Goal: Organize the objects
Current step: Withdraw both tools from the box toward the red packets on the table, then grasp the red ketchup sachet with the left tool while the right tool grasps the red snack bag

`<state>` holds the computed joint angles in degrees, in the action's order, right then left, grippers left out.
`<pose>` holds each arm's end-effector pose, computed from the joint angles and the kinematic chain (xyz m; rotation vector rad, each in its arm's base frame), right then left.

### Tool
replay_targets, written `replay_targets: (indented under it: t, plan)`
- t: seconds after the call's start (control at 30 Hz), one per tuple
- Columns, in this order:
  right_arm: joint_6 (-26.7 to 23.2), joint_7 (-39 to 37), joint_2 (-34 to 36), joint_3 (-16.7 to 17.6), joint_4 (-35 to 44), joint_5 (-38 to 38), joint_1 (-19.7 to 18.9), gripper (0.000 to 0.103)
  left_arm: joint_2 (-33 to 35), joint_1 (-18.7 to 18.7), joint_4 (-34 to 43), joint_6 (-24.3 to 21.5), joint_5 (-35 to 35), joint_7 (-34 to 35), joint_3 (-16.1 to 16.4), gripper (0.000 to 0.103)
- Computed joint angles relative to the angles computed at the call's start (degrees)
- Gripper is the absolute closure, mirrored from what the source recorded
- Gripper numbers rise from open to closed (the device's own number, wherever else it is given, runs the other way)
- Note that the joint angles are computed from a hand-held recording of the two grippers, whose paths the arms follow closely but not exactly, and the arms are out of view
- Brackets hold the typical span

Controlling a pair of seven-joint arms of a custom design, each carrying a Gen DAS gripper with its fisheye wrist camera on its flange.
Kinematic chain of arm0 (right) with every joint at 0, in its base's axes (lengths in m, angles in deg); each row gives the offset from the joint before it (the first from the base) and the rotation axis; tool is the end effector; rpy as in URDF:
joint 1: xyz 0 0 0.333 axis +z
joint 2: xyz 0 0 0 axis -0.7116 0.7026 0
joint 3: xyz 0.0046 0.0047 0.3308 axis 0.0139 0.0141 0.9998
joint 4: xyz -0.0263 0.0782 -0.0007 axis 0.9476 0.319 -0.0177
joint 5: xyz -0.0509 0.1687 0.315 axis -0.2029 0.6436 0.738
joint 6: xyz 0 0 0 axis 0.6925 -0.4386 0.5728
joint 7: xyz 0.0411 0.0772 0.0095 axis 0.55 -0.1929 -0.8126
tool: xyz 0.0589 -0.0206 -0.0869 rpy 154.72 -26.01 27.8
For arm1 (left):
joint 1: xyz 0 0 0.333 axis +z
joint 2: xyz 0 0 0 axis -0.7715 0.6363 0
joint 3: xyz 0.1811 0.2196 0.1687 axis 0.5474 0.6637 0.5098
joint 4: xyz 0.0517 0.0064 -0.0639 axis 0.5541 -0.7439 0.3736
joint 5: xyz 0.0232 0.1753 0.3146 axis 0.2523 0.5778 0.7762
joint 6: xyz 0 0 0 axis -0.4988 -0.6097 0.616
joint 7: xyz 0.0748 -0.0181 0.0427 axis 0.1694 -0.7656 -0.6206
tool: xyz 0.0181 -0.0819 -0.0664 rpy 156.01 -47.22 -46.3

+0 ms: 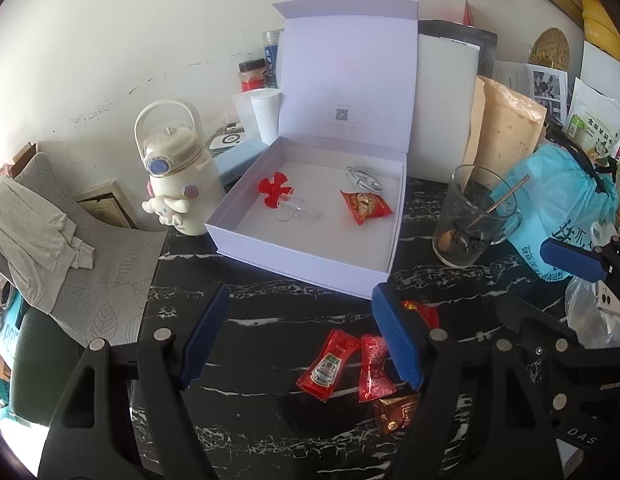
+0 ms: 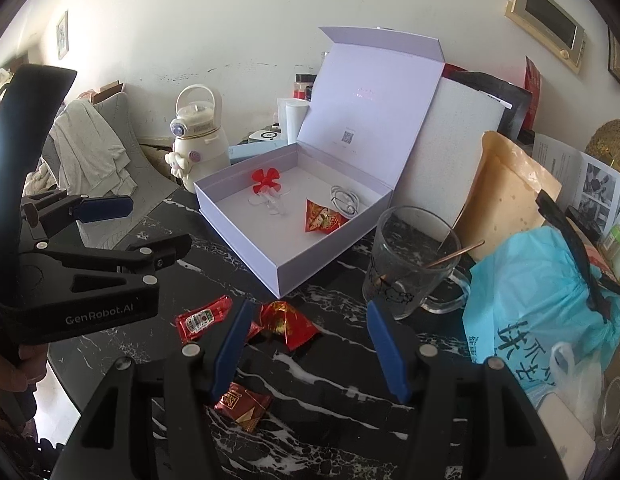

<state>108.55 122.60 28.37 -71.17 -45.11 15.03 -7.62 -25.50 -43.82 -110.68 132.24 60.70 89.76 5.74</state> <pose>0.6052 0.3723 0.4400 -1.6526 1.9381 -0.8349 0.7223 -0.1033 0.4421 -1.2384 2.2638 -0.8141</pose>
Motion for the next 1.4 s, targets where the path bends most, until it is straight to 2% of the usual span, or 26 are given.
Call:
replay_targets:
  t: [0.43, 0.57, 0.67, 1.07, 1.17, 1.4]
  plan:
    - [5.0, -0.28, 0.25, 0.4, -4.2, 1.73, -0.36, 0.042, -0.56, 0.18, -3.82, 0.0, 0.75, 0.07, 0.3, 0.03]
    - [6.6, -1.78, 1.13, 0.25, -4.43, 3.62, -0.76, 0.042, 0.26, 0.52, -3.74, -1.5, 0.44, 0.75, -0.12, 0.03]
    - [7.72, -3.06, 2.0, -0.16, -4.31, 5.15, -0.86, 0.037, 1.25, 0.24, -3.07, -2.81, 0.4, 0.78, 0.25, 0.03]
    - [12.91, -10.55, 6.93, -1.43, -2.09, 14.45, -1.9, 0.034, 7.18, -1.01, 4.37, -10.48, 0.63, -0.25, 2.05, 0.03]
    - [13.98, -12.28, 8.21, -2.63, -1.21, 16.12, -1.37, 0.034, 8.71, -1.44, 6.59, -12.83, 0.75, -0.49, 2.62, 0.03]
    - [15.19, -18.42, 11.37, -3.49, 1.86, 20.01, -1.61, 0.034, 12.63, -0.05, 12.72, -19.83, -2.1, 2.95, 1.26, 0.03]
